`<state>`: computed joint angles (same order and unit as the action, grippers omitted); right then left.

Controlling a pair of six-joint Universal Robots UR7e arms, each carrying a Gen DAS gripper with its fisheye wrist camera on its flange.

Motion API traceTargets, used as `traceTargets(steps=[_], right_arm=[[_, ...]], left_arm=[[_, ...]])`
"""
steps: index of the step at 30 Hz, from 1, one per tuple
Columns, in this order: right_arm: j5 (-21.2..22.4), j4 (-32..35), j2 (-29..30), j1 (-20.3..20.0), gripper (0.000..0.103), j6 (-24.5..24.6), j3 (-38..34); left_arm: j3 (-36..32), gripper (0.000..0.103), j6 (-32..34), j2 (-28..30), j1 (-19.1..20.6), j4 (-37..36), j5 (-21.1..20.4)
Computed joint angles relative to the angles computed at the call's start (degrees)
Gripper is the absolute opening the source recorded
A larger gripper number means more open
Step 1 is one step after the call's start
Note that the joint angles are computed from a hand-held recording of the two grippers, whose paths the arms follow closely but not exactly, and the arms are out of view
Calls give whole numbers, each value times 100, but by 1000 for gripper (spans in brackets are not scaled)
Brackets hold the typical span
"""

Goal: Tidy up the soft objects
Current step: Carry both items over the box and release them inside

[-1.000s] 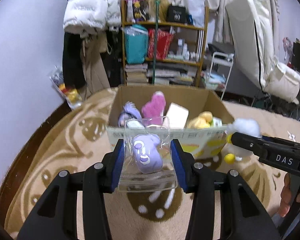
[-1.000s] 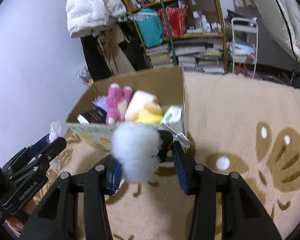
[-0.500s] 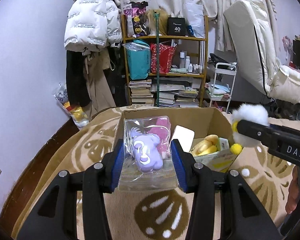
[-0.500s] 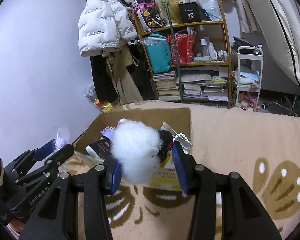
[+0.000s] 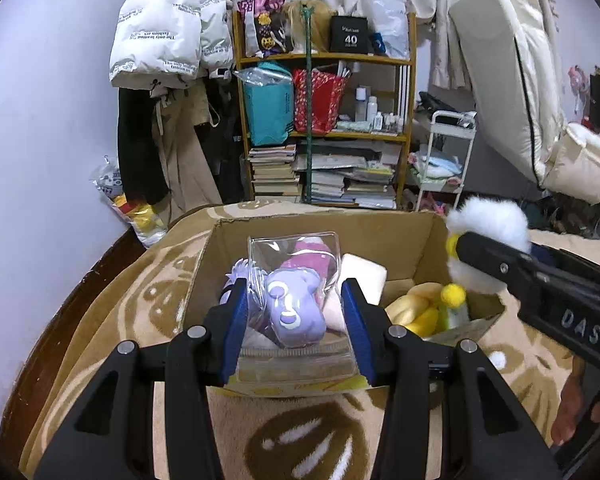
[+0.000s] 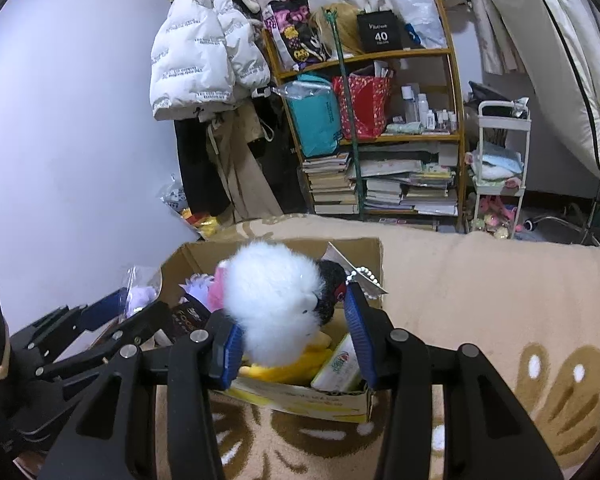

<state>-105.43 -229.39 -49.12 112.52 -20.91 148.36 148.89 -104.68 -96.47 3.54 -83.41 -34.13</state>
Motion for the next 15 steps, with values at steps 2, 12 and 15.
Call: traceTargets(steps=[2,12,15], right_arm=[[64,69,85,-103,49,-31,-33],[104,59,330,-203,50,-287,-95],[151,71,292,-222,51,-288,-80]], left_arm=[[28,45,216,99,162,-260,20],[45,48,356,49,467,-524,77],[23,50,289,-13,510,-432,38]])
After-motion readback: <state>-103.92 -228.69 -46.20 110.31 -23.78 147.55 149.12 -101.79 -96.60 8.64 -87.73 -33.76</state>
